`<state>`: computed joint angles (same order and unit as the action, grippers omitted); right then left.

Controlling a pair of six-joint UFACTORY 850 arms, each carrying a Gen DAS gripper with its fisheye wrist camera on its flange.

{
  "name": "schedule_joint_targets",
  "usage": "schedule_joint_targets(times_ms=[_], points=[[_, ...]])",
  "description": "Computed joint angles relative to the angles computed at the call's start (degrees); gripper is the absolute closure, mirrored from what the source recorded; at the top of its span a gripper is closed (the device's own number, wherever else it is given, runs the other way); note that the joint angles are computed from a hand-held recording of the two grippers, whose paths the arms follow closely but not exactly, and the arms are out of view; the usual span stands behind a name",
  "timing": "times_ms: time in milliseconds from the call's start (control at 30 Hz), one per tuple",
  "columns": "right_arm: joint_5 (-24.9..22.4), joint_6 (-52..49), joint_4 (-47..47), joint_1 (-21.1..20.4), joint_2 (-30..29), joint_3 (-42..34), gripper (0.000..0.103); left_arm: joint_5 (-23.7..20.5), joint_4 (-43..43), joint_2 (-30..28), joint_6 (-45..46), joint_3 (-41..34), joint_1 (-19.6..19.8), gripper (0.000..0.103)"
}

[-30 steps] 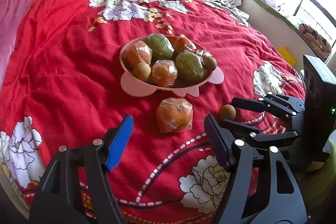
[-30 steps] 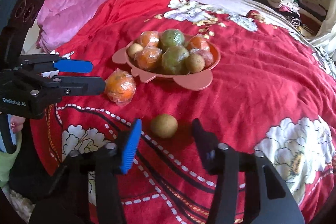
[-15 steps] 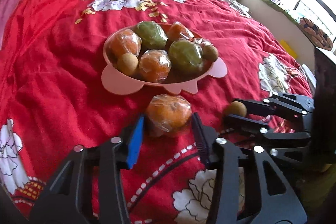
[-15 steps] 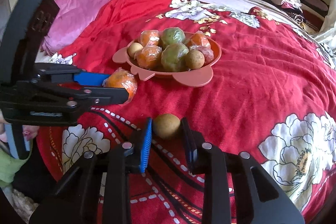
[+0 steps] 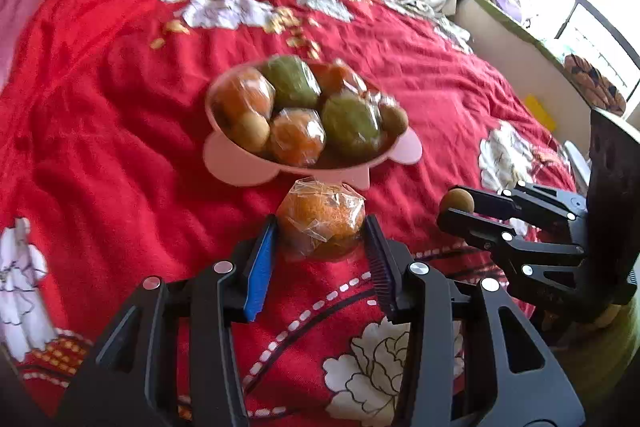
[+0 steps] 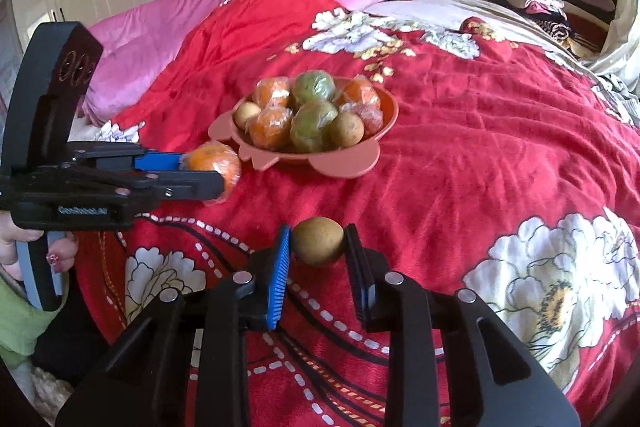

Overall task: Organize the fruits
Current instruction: 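Carry the wrapped orange and brown fruit over the pink bowl with both tools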

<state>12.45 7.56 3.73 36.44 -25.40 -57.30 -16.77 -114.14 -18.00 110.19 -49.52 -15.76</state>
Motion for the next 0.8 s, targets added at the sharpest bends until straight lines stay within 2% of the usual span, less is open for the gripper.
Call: schedule_joint_targets(times_ms=[300, 800], points=[[1.26, -0.39, 0.20, -0.54, 1.45, 0.42, 0.077, 0.90, -2.32, 1.88, 1.84, -0.87, 1.27, 0.068], [1.07, -6.17, 3.54, -1.25, 0.37, -3.96, 0.077, 1.13, 7.98, -3.00, -8.48, -8.69, 1.25, 0.068]])
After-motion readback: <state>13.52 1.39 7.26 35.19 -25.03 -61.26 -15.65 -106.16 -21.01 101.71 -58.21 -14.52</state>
